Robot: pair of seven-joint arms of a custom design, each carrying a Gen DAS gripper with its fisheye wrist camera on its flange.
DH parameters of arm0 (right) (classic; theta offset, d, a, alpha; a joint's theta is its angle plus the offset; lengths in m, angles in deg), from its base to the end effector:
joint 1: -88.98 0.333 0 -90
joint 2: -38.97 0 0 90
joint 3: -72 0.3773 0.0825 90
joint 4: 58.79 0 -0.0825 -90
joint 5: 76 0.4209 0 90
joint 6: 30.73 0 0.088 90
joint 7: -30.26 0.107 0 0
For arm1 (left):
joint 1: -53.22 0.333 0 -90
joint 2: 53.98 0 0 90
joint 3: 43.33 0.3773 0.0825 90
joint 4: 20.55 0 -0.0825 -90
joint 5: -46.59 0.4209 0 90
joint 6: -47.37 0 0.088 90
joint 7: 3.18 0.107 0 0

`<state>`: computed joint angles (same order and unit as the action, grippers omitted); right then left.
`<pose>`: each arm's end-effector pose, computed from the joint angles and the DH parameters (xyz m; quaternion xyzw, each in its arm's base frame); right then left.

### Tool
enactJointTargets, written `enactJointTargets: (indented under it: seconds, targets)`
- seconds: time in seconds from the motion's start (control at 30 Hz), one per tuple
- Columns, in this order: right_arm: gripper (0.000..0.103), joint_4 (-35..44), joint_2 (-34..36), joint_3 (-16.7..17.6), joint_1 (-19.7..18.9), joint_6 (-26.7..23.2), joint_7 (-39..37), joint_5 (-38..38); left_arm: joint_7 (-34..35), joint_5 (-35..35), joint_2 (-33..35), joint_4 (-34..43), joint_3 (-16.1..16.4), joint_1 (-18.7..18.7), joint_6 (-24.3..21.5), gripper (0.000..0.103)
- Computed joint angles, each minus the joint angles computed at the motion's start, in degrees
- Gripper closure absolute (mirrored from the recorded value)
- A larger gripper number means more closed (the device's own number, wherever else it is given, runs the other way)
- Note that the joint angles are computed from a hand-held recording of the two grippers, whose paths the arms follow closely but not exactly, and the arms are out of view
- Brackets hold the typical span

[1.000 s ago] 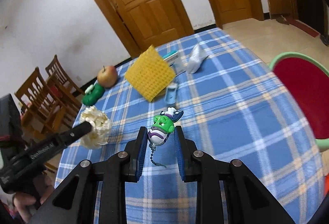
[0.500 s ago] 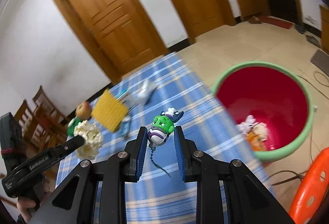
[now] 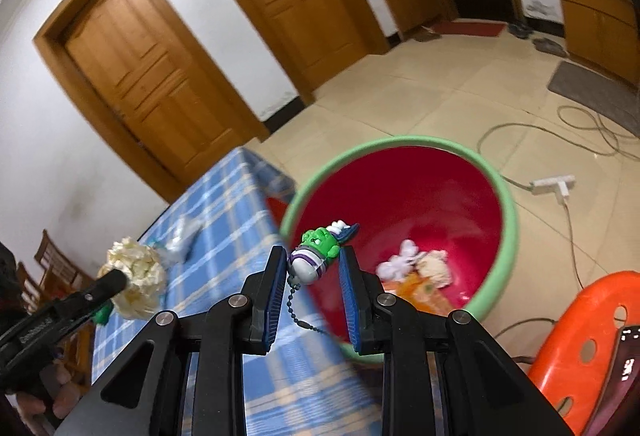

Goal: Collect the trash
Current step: 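Carry the toy and paper over the red basin with both tools, then open the right tool to drop the toy while the left tool drops the paper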

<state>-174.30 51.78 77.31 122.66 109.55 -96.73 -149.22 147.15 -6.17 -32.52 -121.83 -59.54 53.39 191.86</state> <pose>0.5105 0.4087 0.4009 -0.3134 0.8477 -0.2278 0.3623 0.7113 -0.1716 0.4345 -0.4204 0.8138 -0.4011 0.0074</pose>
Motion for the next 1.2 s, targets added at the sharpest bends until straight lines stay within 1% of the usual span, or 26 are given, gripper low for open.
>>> enactJointTargets:
  seconds: [0.1, 0.27, 0.47, 0.77, 1.03, 1.1, 1.2]
  targets:
    - [0.076, -2.0, -0.7, -0.2, -0.5, 0.4, 1.5, 0.5, -0.5, 0.8, 0.9, 1.0, -0.5, -0.9, -0.7, 0.072]
    - [0.076, -4.2, -1.5, -0.2, -1.4, 1.0, 3.1, 0.9, -1.3, 2.5, 2.1, 2.1, -1.0, -2.3, -0.5, 0.072]
    - [0.074, -5.8, -2.2, -0.3, -2.4, 2.2, 5.2, -0.3, -2.8, 4.6, 3.1, 2.8, -1.5, -3.5, -0.1, 0.072]
    - [0.074, -7.2, -3.3, 0.1, -3.3, 2.0, 7.4, -1.3, -4.1, 7.7, 4.4, 3.8, -2.0, -4.6, -0.2, 0.072]
    - [0.073, -8.4, -4.4, 0.9, -3.7, 1.0, 8.7, -1.7, -6.0, 11.6, 6.5, 5.2, -2.3, -6.4, -0.3, 0.072]
    - [0.072, -8.7, -4.6, 1.0, -3.8, 0.8, 9.0, -1.5, -6.2, 12.1, 6.7, 5.2, -2.5, -6.6, -0.1, 0.069]
    - [0.070, -9.1, -5.0, 1.1, -3.9, 0.7, 9.4, -1.2, -6.8, 12.7, 6.9, 5.4, -2.7, -6.8, -0.1, 0.058]
